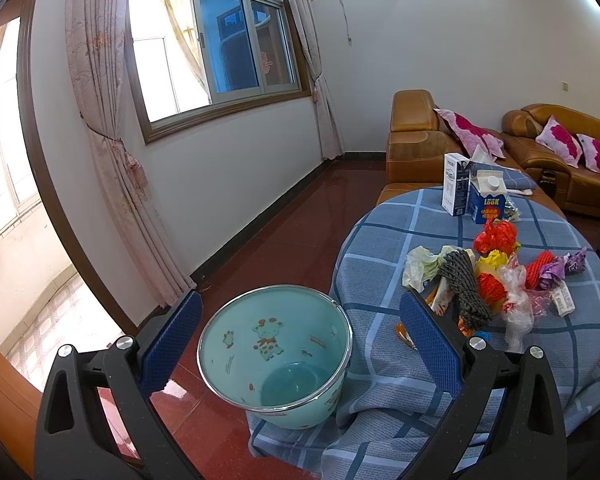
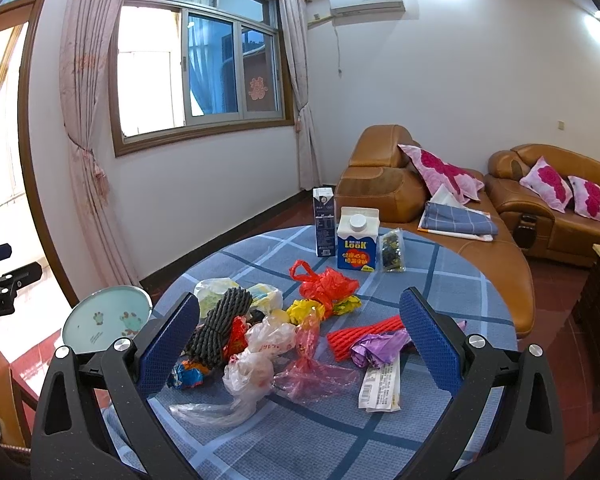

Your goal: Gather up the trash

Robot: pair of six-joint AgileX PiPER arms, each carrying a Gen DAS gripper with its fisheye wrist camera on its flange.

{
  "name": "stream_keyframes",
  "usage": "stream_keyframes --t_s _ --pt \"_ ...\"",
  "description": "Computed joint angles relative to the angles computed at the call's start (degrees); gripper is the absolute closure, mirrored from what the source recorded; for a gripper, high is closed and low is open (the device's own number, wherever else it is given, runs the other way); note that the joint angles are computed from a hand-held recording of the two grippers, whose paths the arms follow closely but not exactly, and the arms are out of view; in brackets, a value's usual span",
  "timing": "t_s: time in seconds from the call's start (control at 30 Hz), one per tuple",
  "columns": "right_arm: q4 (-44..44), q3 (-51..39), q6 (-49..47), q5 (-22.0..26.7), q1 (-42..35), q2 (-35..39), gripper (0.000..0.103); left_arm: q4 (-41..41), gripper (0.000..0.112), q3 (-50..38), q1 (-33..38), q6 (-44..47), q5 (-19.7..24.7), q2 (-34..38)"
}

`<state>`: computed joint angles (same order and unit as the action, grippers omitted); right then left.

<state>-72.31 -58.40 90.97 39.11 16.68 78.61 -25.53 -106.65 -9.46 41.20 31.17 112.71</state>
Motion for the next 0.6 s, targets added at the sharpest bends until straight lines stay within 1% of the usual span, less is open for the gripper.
stream_keyframes --t_s 0.43,0.6 --pt "0.06 0.02 -0.01 0.22 -0.02 0.01 0.005 0.36 0.015 -1.21 0.42 -0.19 0.69 0.80" --pt "0.25 1.13 0.47 -0.83 -1.55 0.06 0.005 2.23 0.015 -1.27 -0.12 -1.45 0.09 1.55"
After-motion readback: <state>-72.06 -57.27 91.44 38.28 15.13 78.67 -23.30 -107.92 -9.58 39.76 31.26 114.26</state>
